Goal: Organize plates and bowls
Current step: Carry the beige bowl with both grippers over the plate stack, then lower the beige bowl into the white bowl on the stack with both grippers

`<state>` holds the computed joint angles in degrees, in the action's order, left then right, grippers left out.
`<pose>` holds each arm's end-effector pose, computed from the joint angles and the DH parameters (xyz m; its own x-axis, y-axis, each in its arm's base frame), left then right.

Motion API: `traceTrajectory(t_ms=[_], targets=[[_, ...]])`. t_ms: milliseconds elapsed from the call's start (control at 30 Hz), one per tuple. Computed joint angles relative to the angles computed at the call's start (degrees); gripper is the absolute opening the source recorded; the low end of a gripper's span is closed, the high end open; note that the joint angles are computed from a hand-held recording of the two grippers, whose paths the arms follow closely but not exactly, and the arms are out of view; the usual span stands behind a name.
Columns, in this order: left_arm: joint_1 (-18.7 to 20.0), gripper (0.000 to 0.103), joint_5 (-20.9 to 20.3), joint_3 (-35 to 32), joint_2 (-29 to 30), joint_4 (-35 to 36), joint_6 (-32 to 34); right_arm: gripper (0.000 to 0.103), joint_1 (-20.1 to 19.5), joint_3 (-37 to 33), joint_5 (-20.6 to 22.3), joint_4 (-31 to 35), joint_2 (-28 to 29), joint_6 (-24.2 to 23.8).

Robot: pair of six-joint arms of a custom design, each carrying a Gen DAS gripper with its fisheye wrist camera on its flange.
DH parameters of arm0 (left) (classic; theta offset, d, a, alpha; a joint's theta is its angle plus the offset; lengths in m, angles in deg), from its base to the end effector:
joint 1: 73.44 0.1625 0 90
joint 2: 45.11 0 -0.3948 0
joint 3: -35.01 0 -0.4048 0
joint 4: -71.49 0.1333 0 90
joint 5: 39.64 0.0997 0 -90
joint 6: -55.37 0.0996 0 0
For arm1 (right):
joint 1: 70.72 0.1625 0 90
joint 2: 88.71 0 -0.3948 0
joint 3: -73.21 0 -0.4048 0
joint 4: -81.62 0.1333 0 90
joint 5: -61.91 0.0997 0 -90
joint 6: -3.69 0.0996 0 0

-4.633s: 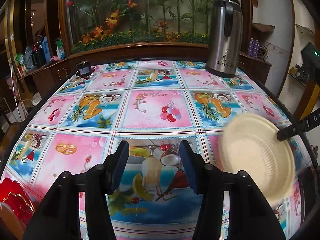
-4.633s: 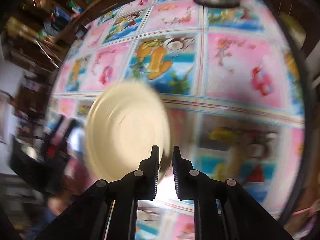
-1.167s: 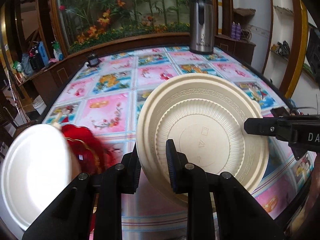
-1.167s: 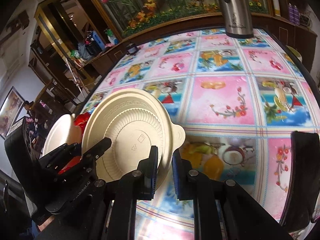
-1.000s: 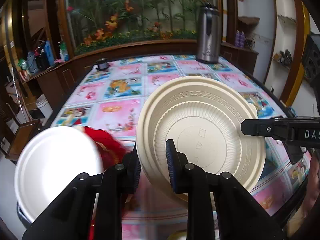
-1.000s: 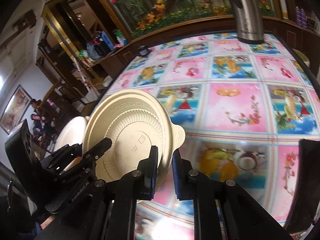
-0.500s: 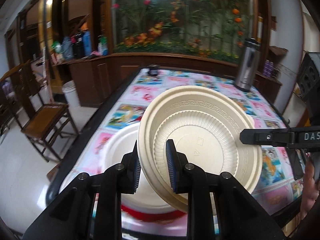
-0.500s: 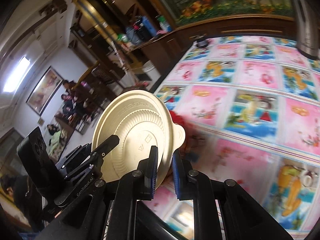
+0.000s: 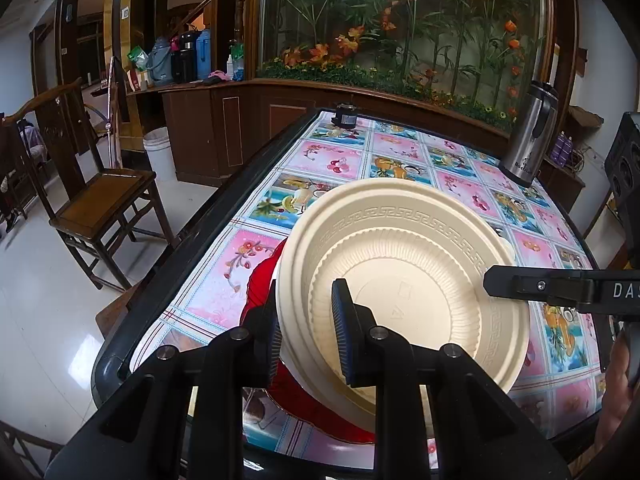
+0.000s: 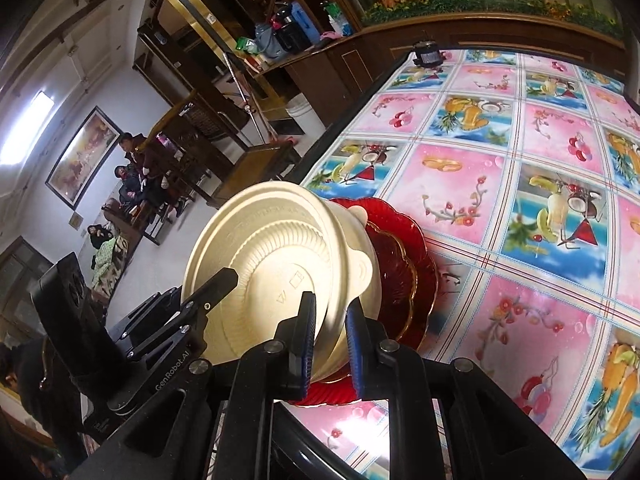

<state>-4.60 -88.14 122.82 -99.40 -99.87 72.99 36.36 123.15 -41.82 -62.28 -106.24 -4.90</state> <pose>-0.0633 -0.7155 0.2834 -0.7613 0.0106 -0.6483 0.4960 0.6534 -0.5719 0.3534 -0.7769 0.0109 -0.9026 -0.3328 0.2731 -0.4127 0.8493 -0.3292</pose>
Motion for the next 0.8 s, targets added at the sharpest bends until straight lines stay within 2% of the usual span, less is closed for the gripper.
traceTrajectory(t_ms=[300,800], targets=[[0.3,0.021,0.3,0.4,-0.4,-1.2,0.4,0.018,0.5,-0.7,-1.9,-0.6,0.8,-0.8],[0.2,0.021,-1.3,1.2,-1.9,-0.5,-0.9,0.020,-0.1,4.1,-0.2,-3.5,-2.6,-0.6]])
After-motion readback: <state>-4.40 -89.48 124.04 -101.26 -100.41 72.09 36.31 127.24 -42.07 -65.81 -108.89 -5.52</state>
